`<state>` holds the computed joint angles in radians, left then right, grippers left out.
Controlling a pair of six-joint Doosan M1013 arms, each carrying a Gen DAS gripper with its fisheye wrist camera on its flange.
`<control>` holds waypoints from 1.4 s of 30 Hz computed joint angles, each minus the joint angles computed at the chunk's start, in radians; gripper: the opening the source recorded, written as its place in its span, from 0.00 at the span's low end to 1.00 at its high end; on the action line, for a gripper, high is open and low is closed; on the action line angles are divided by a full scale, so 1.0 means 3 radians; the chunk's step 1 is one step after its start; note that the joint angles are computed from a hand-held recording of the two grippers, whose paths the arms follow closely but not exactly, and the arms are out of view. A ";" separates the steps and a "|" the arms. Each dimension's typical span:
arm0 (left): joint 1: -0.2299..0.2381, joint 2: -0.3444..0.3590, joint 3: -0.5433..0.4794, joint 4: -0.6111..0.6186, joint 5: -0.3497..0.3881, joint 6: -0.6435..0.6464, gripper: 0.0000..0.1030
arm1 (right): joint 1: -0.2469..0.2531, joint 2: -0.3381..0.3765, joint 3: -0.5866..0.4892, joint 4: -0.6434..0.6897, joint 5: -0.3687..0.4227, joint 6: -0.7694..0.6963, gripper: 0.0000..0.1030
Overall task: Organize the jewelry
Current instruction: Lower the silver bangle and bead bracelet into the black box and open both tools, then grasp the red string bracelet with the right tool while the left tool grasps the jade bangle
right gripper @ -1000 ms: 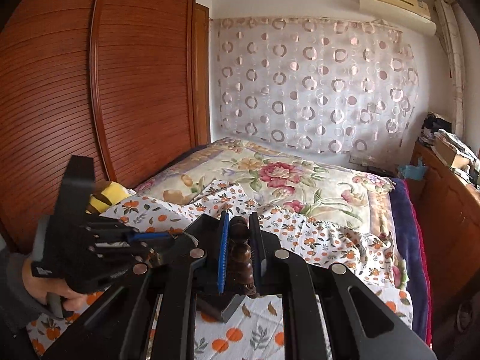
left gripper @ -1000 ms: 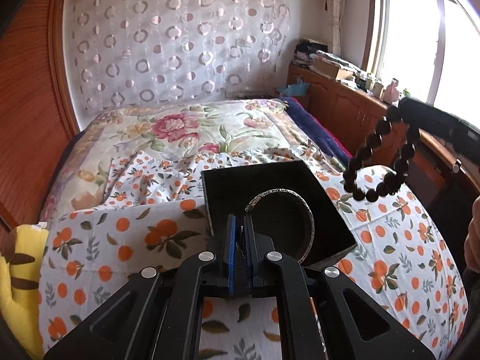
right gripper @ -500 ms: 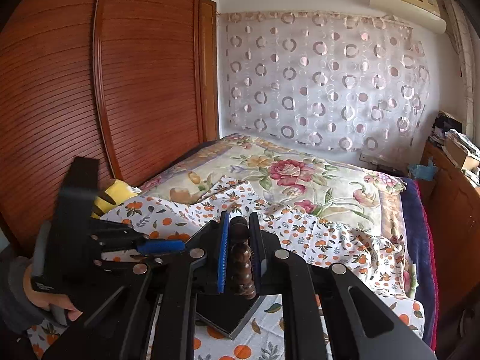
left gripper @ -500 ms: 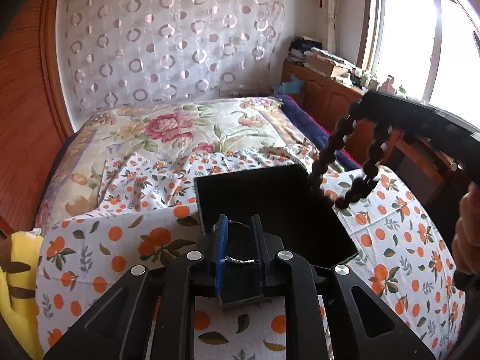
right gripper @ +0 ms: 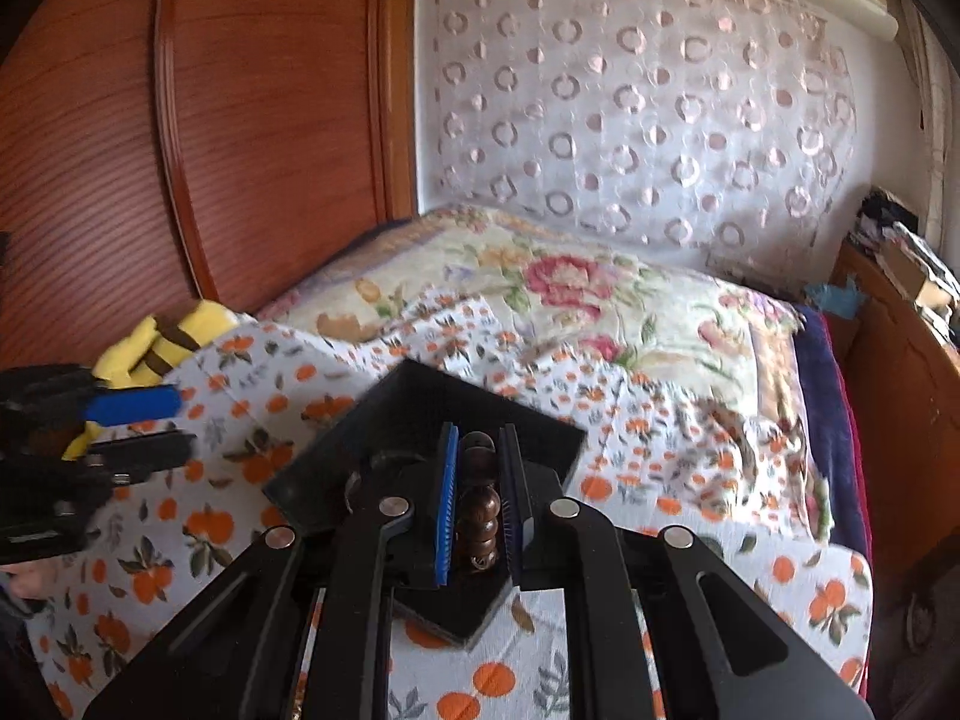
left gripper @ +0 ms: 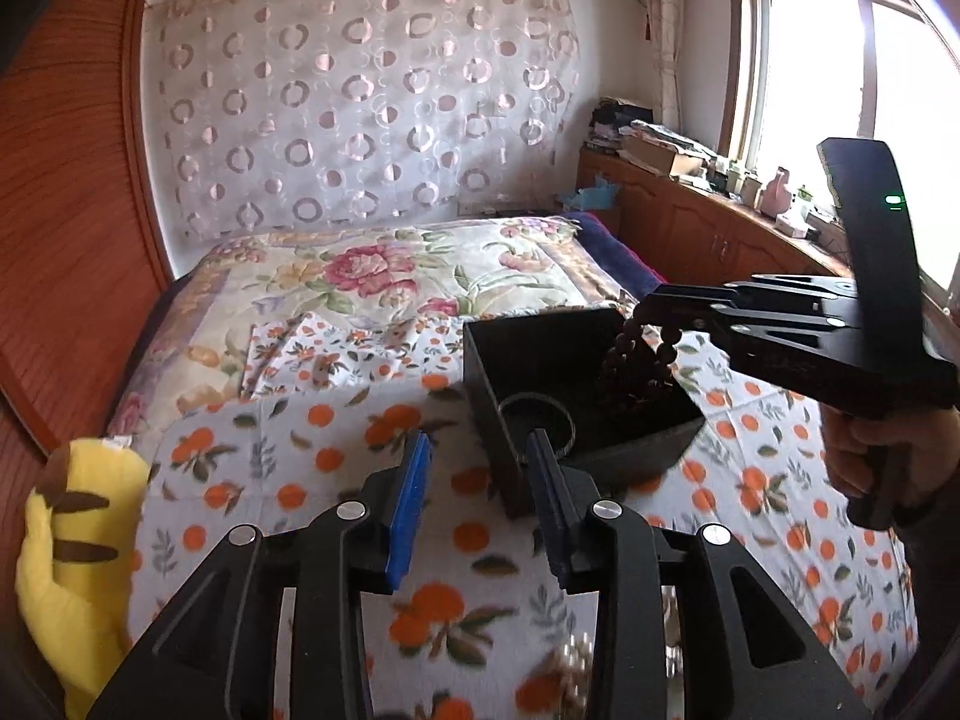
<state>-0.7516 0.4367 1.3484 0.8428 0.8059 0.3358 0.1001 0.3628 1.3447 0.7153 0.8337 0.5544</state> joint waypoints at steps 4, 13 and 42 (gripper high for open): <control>-0.0059 -0.0091 0.0152 0.0058 -0.0003 -0.0149 0.37 | -0.0014 -0.0051 0.0086 -0.0044 -0.0017 0.0071 0.17; -0.0250 -0.0209 0.0411 0.0154 0.0027 -0.0360 0.50 | -0.0125 -0.0371 0.0529 0.0150 -0.0113 -0.0130 0.27; -0.0438 0.0015 0.0310 -0.0398 0.0169 0.0143 0.85 | -0.0333 -0.0857 0.1416 -0.0186 0.0201 -0.0324 0.15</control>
<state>-0.8829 0.4411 1.4415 0.7234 0.8565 0.3787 0.0002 0.1056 1.7695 0.6596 0.8939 0.4572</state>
